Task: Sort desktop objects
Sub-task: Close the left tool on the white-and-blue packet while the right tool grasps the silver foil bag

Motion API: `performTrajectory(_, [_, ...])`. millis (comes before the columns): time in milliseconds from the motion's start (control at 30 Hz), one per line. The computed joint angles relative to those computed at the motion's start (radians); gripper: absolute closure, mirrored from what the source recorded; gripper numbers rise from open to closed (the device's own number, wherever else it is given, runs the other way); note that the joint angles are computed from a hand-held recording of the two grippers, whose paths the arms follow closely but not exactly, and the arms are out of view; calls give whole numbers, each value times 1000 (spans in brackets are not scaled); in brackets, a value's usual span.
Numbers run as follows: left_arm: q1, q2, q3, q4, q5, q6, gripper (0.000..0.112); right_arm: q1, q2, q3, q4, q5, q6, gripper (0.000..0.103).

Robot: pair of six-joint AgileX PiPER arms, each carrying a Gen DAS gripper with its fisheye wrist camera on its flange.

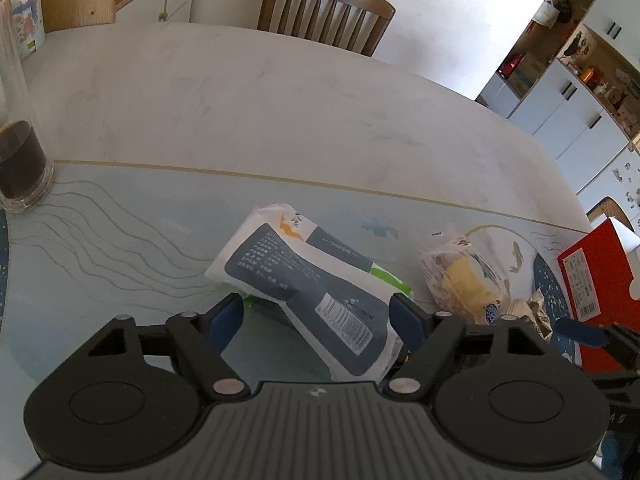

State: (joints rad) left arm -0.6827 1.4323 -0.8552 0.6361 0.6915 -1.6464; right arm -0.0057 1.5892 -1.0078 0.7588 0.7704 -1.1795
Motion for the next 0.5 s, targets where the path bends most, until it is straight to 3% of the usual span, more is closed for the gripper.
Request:
performTrajectory(200, [38,4,15,-20,-37,7,43,29,19,4,-11,-15,10,22])
performTrajectory(500, [63,5,28,-37,-83,16,65,35,32,-9,-24,-6,27,31])
